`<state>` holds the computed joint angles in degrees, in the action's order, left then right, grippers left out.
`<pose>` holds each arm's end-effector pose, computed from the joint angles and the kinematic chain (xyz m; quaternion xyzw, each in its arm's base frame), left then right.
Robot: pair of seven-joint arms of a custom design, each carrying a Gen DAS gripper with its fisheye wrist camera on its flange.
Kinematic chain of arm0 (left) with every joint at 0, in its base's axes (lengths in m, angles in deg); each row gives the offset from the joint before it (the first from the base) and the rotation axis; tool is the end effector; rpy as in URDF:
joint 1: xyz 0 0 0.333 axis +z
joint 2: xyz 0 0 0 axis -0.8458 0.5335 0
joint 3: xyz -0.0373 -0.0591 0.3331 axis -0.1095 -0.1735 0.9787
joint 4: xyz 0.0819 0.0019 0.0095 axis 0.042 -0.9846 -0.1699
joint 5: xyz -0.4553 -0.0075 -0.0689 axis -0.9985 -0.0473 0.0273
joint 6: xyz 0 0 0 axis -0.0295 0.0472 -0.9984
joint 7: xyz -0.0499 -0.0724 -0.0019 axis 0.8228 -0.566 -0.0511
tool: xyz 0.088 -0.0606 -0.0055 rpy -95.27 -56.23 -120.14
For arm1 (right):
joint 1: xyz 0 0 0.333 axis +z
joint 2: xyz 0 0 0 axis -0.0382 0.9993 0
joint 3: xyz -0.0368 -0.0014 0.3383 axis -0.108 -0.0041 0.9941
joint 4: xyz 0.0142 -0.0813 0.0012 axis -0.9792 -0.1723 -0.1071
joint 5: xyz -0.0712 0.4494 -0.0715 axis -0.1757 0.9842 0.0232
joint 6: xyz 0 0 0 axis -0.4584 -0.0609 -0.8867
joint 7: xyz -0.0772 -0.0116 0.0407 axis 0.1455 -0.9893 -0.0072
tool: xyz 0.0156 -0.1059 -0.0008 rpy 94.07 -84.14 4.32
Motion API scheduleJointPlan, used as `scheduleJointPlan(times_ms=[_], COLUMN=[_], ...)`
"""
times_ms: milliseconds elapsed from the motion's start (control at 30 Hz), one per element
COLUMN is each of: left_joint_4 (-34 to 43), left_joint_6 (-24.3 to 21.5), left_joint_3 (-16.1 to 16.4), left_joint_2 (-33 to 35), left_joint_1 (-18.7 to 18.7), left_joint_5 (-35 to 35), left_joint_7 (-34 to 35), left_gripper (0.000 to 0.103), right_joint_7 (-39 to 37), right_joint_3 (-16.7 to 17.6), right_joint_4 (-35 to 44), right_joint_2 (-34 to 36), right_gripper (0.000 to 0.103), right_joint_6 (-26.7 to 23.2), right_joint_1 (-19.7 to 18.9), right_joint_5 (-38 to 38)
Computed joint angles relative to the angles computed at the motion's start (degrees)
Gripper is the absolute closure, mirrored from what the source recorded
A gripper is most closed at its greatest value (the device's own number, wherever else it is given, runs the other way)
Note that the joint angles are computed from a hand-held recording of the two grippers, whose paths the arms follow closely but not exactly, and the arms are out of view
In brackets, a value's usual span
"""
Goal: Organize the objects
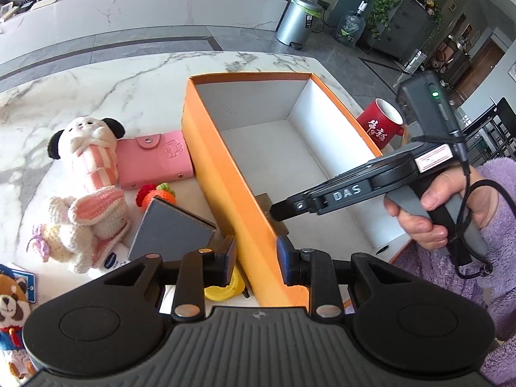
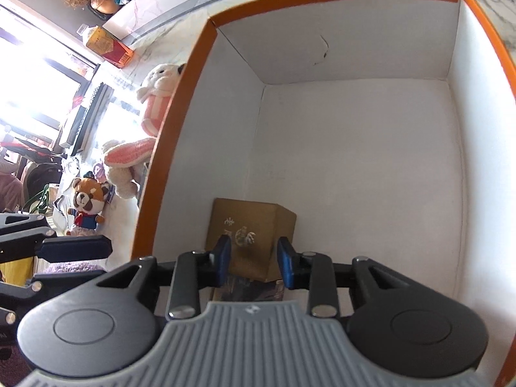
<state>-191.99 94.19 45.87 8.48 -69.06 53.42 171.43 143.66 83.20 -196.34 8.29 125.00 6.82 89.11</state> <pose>0.5963 -0.2467 0.5657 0.4752 -0.8273 0.2995 0.0024 0.6514 0.1322 0.5149 -0.7256 0.6273 0.0673 0.2747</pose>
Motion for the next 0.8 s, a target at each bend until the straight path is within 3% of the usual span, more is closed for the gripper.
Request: scheduleJointPlan(times_ms=[233, 367, 533, 667, 800], left_joint_4=[-3.9, -5.51, -5.62, -4.5, -3.38], left_joint_6=[1.85, 2.71, 3.02, 2.64, 2.26], left_joint_3=[1.49, 2.37, 3.33, 2.71, 2.22], left_joint_2=[-4.37, -5.88, -4.99, -2.38, 0.12], left_joint_1=[1.26, 1.82, 1.92, 2.4, 2.91], left_joint_5=[5.99, 8.97, 7.34, 8.71, 8.2], left_joint_7=[-5.22, -7.55, -9.98, -12.9, -12.82], left_gripper=[0.065, 0.059, 0.047, 0.047, 0.047], right_joint_7=[-8.91, -14.22, -16.32, -18.21, -18.63], right_joint_3=[0.7, 1.12, 2.67, 3.67, 3.8], right_joint_4=[-0.99, 2.02, 7.37, 12.01, 20.5], right_joint_2=[-5.65, -4.75, -0.43, 4.05, 10.98], right_gripper=[0.069, 0.069, 0.069, 0.069, 0.067], right_joint_6=[4.0, 1.4, -1.38, -3.68, -10.74], right_joint_1=[2.06, 3.49, 5.32, 7.11, 8.37], right_joint_5=[0.2, 0.69, -5.94, -14.63, -19.96])
